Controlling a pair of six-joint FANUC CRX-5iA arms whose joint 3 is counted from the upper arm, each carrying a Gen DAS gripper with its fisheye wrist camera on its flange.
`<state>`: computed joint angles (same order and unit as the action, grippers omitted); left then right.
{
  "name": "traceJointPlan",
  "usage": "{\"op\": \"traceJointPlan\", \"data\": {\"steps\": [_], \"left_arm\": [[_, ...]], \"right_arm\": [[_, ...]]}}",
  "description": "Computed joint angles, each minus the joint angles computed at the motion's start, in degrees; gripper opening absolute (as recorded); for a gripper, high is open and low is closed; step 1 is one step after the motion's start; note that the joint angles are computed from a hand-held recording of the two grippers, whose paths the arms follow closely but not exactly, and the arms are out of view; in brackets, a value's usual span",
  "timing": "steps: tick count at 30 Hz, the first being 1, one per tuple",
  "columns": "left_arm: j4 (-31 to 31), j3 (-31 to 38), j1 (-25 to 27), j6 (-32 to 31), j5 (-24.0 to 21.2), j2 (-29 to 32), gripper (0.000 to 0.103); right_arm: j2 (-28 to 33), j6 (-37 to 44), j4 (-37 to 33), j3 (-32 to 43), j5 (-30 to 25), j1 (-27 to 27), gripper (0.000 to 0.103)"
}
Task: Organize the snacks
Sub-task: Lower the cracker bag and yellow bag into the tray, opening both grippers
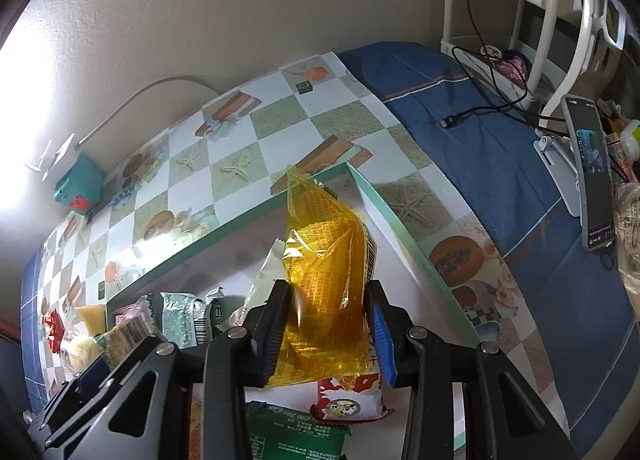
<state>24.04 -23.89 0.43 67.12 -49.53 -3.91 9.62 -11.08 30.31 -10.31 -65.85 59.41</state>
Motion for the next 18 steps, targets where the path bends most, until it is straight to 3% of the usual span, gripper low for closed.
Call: {"op": "traceJointPlan", "data": {"steps": [9,12,18], "left_arm": [[-2.3,2.1,0.0,1.9,-3.3,1.4,0.063],[-2.6,2.5,0.1,1.9,-4.0,1.0,0.064],[-3.8,4.2,1.7,3.7,-6.4,0.6,0.065]], "right_arm": [[0.6,0.7,-1.0,0.9,-0.7,-0.1,0.043],[0.7,1.0,-1.3,1.4,-1.2,-0.1,0.052],[0.9,2.6,-1.6,2.7,-2.2,0.2,0.057]]}}
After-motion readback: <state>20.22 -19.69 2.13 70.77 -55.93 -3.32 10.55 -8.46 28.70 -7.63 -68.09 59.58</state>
